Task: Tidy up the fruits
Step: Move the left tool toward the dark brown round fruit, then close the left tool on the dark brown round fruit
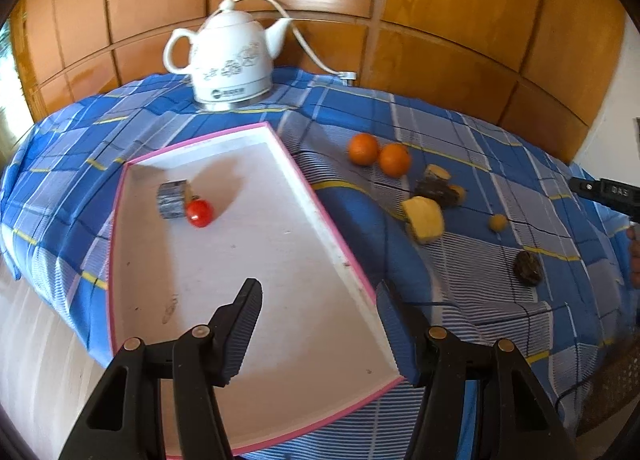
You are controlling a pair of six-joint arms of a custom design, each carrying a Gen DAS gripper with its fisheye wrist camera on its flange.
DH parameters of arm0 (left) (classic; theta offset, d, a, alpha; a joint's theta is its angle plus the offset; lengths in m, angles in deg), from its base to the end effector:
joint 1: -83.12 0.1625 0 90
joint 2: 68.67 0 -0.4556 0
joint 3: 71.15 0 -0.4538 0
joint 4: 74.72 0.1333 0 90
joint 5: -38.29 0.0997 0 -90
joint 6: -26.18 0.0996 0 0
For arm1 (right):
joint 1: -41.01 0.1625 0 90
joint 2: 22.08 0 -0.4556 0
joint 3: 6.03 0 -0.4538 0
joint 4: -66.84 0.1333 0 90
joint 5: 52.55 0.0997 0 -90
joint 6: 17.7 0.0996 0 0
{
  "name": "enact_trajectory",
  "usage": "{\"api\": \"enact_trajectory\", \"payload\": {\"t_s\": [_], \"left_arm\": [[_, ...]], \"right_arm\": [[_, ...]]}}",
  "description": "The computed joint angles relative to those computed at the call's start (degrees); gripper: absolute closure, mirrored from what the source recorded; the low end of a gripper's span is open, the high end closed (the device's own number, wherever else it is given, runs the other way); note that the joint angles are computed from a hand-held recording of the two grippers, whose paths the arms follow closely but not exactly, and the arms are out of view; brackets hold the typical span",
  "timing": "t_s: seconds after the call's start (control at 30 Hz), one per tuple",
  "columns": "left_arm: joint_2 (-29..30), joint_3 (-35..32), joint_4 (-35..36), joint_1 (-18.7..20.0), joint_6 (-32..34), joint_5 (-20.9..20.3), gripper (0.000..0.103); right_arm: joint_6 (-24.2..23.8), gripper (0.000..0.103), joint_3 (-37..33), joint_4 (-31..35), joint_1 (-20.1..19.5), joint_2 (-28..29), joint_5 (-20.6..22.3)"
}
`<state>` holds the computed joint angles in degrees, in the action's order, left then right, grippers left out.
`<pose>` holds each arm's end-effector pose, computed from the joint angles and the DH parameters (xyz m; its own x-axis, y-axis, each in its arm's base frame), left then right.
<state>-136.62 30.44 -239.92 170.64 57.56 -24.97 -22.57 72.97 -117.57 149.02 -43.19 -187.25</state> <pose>0.1484 -0.6895 0.3330 -0.7559 0.1677 -0.6329 0.4990 0.7734 -0.3911 0.3039 -0.7303 -0.0554 -0.7814 0.1128 0.6138 -0.3160 0.7767 -0.5450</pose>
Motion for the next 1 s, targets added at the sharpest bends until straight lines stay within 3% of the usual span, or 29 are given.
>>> {"api": "enact_trajectory", "payload": {"t_s": [0.2,0.43,0.87,1.0], "left_arm": [[0.4,-0.2,4.1,-1.8,3.4,-4.2,0.044],[4.4,-2.6,14.5,-4.7,5.5,-9.9,0.044],[12.9,-4.9,18.5,-8.5,5.5,-7.5,0.043],[15.2,-6.3,19.1,-8.3,4.2,-6.3,0.058]], "right_arm": [[6.3,0.069,2.9,-0.2,-2.0,-2.4,3.7],[6.9,0.069,3.3,-0.2,-2.2,-2.8,6.1],[8.3,0.069,3.6,0.1,-2.4,-3.1,7.3],[8.8,0.069,3.8,0.1,-2.6,-3.3,7.5]]}}
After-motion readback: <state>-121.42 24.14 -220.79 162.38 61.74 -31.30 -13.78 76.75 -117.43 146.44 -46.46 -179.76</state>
